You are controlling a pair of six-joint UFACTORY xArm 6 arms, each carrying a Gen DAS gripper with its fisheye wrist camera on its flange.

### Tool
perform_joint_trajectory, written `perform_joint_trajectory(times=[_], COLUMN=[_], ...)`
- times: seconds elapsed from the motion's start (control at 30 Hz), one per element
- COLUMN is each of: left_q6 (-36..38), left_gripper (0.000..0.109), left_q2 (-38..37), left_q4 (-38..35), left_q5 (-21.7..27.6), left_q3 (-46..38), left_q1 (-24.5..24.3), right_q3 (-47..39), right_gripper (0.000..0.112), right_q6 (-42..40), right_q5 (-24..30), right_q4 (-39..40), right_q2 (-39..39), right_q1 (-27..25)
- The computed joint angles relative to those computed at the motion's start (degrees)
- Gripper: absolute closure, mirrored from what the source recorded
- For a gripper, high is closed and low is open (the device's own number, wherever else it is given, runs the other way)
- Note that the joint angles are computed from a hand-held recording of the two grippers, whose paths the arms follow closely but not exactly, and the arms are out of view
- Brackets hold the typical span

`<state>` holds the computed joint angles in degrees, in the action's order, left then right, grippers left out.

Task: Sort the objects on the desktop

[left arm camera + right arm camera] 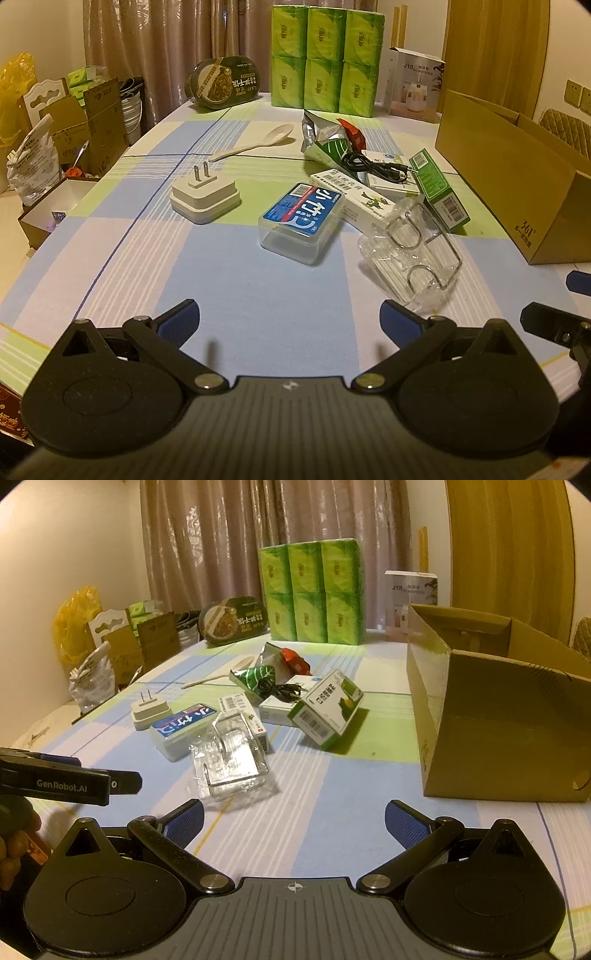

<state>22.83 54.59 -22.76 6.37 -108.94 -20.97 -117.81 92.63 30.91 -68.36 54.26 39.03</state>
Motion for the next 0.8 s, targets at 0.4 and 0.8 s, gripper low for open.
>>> perform_joint_trajectory(times=[0.4,0.8], left_q6=[-0.5,0.2], left_gripper=[0.007,0.007], left_q2=[0.0,-0.1], left_q4=[0.8,-0.1], left_q5=[0.3,0.1], left_q3=[0.1,0.3], left_q1=[0.1,0.0], right_q3=[0.2,0.1], right_gripper=[0.011,0.011], right_q6=[0.0,0.0], right_q5=[-0.2,-0.2], right_q4=[0.2,0.3], right_q2=[0.0,0.0], right_q1=[0.0,-0.1])
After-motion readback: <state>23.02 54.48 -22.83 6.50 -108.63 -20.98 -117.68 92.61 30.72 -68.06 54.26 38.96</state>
